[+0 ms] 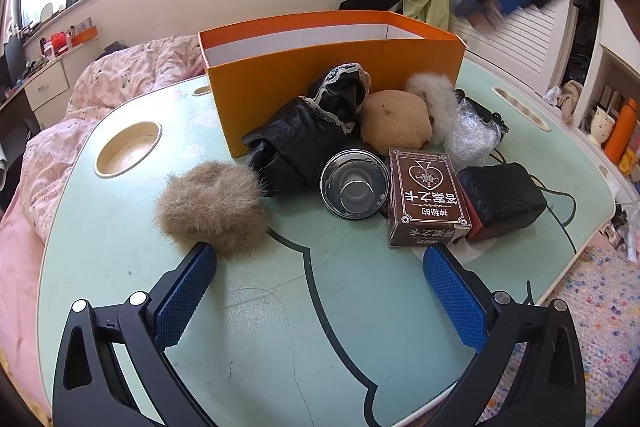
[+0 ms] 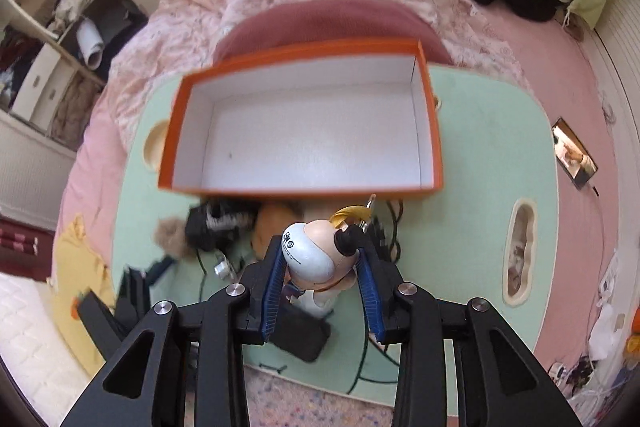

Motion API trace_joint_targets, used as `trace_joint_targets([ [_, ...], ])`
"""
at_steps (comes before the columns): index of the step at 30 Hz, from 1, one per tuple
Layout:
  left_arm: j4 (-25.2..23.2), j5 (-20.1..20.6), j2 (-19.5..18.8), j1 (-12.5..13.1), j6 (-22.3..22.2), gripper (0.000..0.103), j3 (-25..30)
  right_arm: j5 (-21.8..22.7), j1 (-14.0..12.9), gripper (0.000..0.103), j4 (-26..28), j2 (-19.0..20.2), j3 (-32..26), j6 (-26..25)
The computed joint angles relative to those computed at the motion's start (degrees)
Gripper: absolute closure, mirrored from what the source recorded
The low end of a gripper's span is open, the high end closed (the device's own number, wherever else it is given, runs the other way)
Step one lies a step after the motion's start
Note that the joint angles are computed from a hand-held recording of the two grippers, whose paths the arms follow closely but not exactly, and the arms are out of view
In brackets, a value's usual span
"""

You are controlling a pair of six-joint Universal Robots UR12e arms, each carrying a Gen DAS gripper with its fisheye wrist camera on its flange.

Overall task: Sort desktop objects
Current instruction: 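Grasp the white figurine with the right gripper, lift it out, set on table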

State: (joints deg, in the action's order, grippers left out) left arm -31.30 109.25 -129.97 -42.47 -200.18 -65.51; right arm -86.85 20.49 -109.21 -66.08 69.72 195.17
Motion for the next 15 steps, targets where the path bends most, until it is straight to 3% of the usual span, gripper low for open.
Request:
trace_joint_targets([
  [3,0.04,0.01,0.01,-0.02,-0.01,0.0,-0.02,2.84,0.04,0.069,0.58,-0.28,3.12,-1.49],
  [5,-0.05,0.03,0.01,-0.01,0.01,0.0,-0.01,2.13,0.3,0.069,-1.59,-0.55,5.1,-0.96],
  [9,-0.1,-0.01,0.06,0.03,0.0,0.0,-0.07,0.6,0.17,0.068,-7.95,-0.55,7.75,0.83],
  [12,-0.16,0.07,0.03,-0.01,-0.01,0.0,0.0,0.49,0.13,0.056,-13.76,-0.99,10.24,1.06],
  [15,-0.16,0.05,0.02,-0.01,0.0,0.0,0.02,-3.05,1.07,0.051,-22.6,-2.6,14.11,0.03],
])
